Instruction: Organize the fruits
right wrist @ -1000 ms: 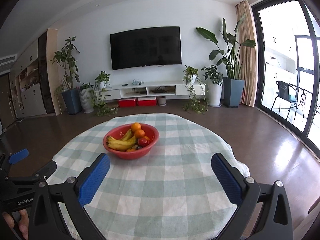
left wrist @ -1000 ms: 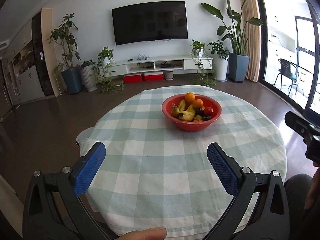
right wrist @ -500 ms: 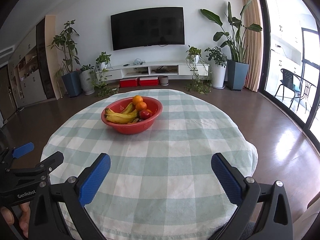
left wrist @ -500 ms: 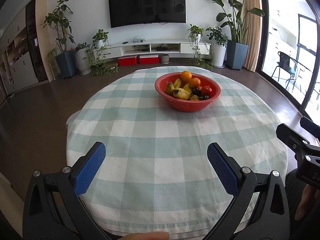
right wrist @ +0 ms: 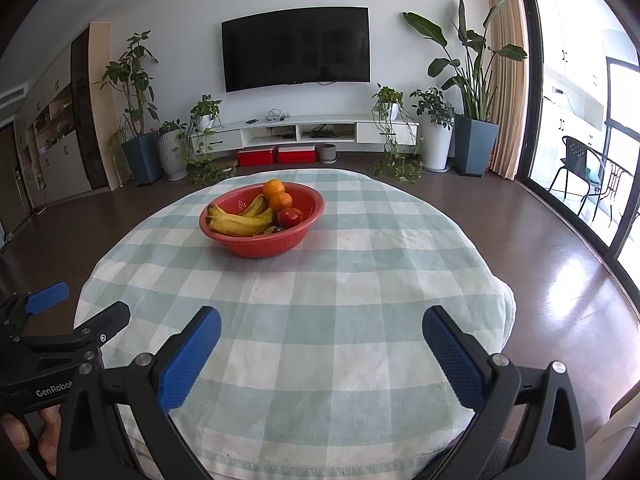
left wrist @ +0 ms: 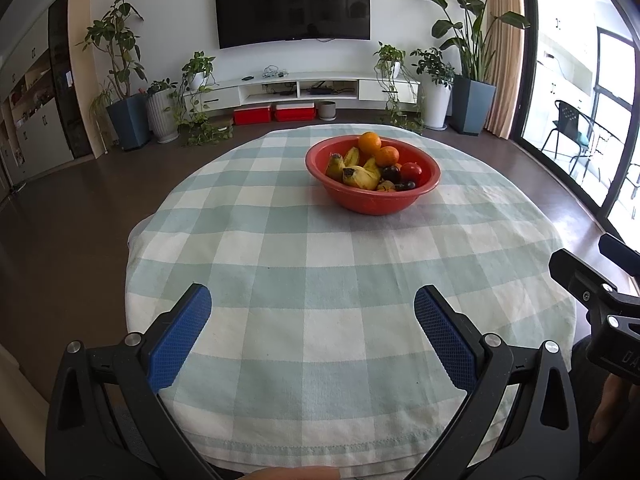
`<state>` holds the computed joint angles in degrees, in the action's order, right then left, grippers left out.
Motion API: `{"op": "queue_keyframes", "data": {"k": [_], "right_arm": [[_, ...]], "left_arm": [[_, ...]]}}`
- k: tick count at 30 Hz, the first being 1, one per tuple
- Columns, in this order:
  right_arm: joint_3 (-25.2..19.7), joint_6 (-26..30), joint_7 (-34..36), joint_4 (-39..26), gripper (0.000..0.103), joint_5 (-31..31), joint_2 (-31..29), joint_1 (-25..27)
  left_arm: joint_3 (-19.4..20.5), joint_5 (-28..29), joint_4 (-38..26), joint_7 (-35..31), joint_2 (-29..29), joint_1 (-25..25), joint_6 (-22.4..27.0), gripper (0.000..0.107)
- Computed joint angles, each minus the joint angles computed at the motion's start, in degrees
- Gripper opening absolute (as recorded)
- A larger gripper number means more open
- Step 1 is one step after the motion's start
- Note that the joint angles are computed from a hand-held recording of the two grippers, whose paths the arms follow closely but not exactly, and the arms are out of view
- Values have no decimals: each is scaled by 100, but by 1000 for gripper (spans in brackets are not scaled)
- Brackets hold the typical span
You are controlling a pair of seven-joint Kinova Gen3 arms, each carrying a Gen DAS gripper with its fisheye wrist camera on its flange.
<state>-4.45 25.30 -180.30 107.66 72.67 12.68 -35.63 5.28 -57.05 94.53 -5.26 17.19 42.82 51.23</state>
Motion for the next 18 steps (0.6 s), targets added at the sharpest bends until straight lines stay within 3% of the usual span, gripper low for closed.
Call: {"op": "queue_keyframes", "data": {"k": [18], "right_arm": [[-31, 45, 2, 65, 103, 3, -10, -26]], "left_arm": [[6, 10, 20, -5, -14, -12, -21, 103]]}}
